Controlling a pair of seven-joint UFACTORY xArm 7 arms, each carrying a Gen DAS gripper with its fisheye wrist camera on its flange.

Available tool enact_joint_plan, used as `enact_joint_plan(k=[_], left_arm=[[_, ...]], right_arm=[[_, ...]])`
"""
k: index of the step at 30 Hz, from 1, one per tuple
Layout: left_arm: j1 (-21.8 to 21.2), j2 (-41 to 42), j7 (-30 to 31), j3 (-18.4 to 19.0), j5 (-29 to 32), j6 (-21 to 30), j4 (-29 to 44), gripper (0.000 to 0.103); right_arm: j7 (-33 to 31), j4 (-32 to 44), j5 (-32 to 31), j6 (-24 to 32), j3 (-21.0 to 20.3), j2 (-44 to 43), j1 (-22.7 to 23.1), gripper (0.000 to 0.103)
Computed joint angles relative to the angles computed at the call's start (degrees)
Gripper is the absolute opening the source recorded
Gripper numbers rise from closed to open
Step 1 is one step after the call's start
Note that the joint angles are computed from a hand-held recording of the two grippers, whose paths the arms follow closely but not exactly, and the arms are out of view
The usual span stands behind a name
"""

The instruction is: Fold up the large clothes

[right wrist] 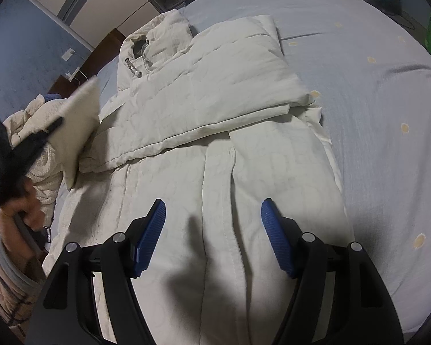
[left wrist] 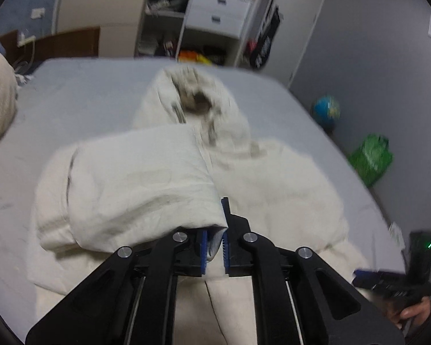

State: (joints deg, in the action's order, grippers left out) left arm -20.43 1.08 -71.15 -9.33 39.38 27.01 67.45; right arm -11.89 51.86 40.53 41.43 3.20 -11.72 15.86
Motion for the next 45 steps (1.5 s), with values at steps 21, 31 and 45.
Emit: enact_joint_plan(k=[21,31,45], left_arm=[[1.24,-14.93,10.70,-3.84,-12.31,2.96,-18.05,0.078],[9.56,-34.17,5.74,-6.42,-19.03,9.64,-30.36,0.080],[14.08,-39.96,3.24,-7.69,-24.31,7.68,-36.18,0.080]], right_arm=[[0.55,0.26,-1.04,0.51,0.14,0.10,-0.28,0.065],[2.41,0.57,-6.16,-0.60,1.16,-0.82,0.57,0.065],[3.04,17.62,-16.94,0.20,7.83,9.61,6.79,0.065]])
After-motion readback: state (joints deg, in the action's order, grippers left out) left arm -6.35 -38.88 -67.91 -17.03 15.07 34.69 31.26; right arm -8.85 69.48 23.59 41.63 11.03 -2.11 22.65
